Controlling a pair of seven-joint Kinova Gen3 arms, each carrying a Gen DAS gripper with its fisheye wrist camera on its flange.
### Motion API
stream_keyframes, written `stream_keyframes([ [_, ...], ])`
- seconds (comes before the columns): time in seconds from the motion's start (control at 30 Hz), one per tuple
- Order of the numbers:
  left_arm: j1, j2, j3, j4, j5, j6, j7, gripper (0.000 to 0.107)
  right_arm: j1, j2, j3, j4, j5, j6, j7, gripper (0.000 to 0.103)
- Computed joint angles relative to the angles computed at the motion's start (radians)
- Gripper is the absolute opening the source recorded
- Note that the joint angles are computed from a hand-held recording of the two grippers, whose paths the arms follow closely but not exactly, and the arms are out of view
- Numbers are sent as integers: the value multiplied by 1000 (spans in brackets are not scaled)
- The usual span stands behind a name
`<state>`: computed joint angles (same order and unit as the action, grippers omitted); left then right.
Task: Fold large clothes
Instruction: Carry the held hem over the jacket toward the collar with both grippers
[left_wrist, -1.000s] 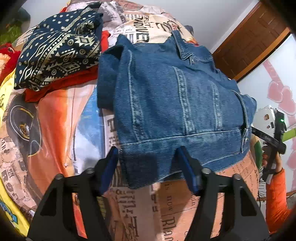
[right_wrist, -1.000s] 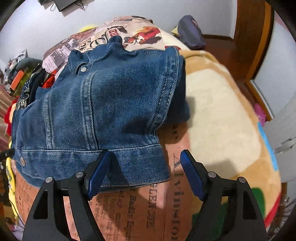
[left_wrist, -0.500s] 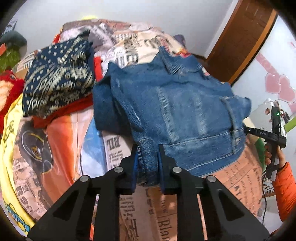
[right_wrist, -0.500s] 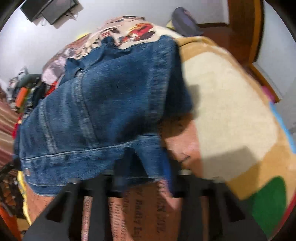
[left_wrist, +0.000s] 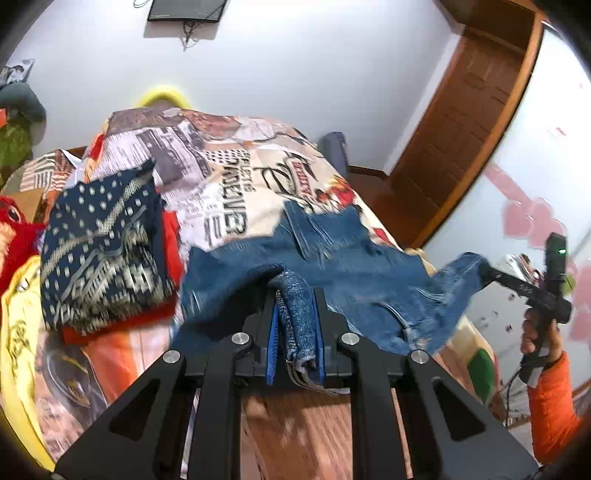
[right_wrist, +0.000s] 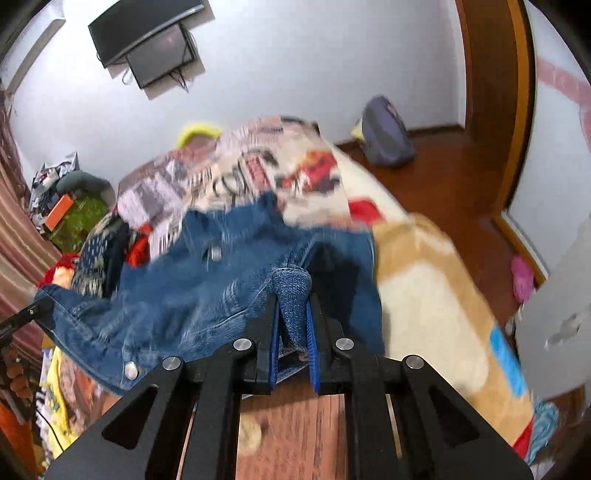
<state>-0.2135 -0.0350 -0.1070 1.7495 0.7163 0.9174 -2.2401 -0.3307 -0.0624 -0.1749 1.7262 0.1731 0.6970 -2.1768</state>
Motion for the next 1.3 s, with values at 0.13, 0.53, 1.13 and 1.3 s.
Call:
stream_keyframes([
  [0.13, 23, 90, 42, -107, -123, -64, 136, 16, -16, 104, 7, -131, 107, 24, -45, 10],
  [0.53, -28, 467, 127, -345, -288, -50, 434, 16, -52, 421, 128, -334, 48, 59, -90, 8],
  [1.13, -22, 326, 161, -285, -348, -83, 271, 44, -81, 316, 128, -242, 47, 3, -23, 38],
  [1.3, -26, 258, 150, -239, -313, -55, 221, 45, -102, 236, 98, -186, 81, -8, -1, 54],
])
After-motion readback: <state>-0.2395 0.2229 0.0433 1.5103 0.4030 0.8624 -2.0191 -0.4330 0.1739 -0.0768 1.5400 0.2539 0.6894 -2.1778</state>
